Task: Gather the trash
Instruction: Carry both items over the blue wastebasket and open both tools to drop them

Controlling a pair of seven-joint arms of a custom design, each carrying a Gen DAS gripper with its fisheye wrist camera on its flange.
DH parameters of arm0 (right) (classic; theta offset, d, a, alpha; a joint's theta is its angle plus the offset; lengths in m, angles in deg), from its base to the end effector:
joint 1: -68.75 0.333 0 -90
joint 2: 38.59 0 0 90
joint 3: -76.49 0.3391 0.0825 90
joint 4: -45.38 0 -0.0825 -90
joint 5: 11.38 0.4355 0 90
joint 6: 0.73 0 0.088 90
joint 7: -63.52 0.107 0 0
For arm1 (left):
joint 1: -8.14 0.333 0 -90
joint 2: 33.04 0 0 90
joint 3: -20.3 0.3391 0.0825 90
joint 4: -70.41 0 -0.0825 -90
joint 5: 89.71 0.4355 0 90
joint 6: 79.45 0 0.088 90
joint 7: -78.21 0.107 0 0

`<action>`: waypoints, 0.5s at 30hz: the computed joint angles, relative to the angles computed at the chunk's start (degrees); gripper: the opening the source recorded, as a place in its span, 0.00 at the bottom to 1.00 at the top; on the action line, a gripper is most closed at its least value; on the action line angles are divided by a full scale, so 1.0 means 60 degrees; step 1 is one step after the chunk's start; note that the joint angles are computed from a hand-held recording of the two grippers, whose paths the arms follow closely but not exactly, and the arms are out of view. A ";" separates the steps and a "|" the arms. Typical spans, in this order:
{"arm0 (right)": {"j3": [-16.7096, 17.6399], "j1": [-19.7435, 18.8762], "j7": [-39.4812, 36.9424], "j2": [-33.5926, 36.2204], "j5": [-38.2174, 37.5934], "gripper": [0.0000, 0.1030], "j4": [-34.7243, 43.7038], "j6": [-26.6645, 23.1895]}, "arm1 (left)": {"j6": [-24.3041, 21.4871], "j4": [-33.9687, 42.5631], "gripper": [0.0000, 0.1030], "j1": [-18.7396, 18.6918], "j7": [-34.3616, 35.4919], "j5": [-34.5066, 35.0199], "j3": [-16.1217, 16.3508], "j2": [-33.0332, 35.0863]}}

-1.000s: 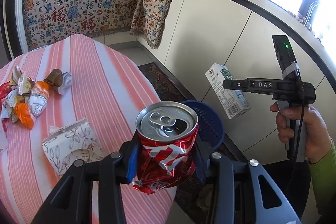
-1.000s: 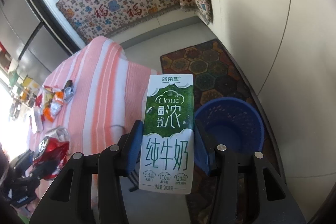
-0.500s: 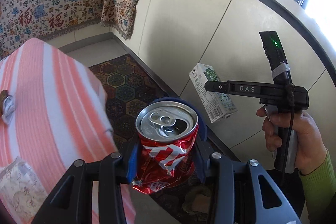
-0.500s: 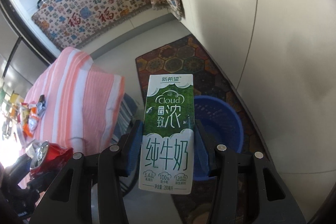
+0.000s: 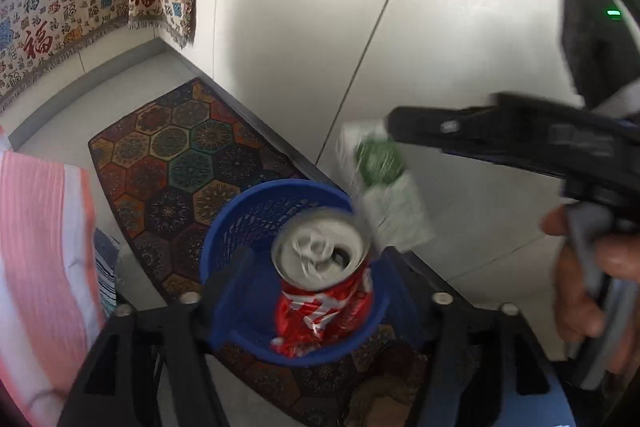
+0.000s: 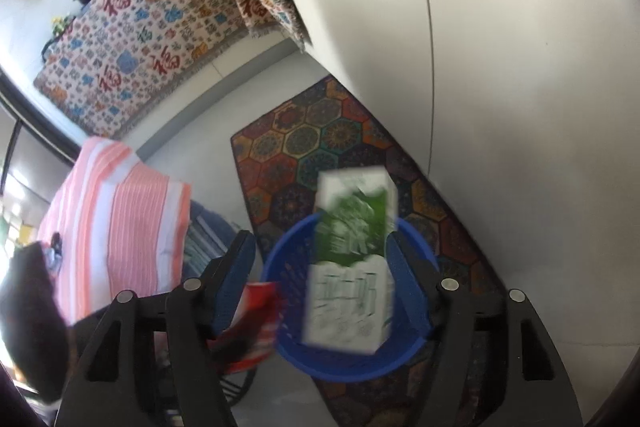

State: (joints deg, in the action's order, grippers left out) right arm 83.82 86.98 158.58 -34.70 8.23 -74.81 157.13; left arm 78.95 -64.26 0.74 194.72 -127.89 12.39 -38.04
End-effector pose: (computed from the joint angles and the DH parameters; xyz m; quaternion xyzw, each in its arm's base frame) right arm 0.5870 0.2641 0.4483 -0.6981 0.6469 -0.0450 0.3036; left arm 0.5501 -0.1240 0.4048 -0.6148 0.7292 -0.2937 0.0638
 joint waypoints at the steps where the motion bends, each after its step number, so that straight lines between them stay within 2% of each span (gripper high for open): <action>1: 0.0000 -0.0014 -0.0029 -0.0056 0.0082 0.69 -0.0047 0.0082 | 0.0043 0.0133 0.66 0.0003 -0.0079 -0.0012 -0.0005 0.0210; 4: -0.0030 0.0001 0.0045 -0.0169 0.0029 0.69 -0.0109 0.0325 | 0.0045 0.0230 0.66 0.0075 -0.0363 -0.0070 -0.0030 0.0303; 7: -0.0099 0.0118 0.0704 -0.0320 -0.0966 0.72 -0.0199 0.0641 | 0.0475 -0.0399 0.66 0.0027 -0.0170 -0.0371 -0.0006 -0.0377; 11: -0.0077 0.0315 0.1543 -0.0526 -0.2309 0.78 -0.0322 0.1072 | 0.0957 -0.1755 0.66 -0.0024 -0.0354 0.0014 0.0165 -0.2074; 15: 0.0083 0.0619 0.2038 -0.0824 -0.3351 0.82 -0.0569 0.1577 | 0.0715 -0.3475 0.66 -0.0134 -0.0658 0.0336 0.0510 -0.4601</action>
State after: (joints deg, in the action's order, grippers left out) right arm 84.31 90.69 170.81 -39.65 -11.88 -78.22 166.59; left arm 83.24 -85.11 -0.06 190.78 -125.88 15.46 -65.65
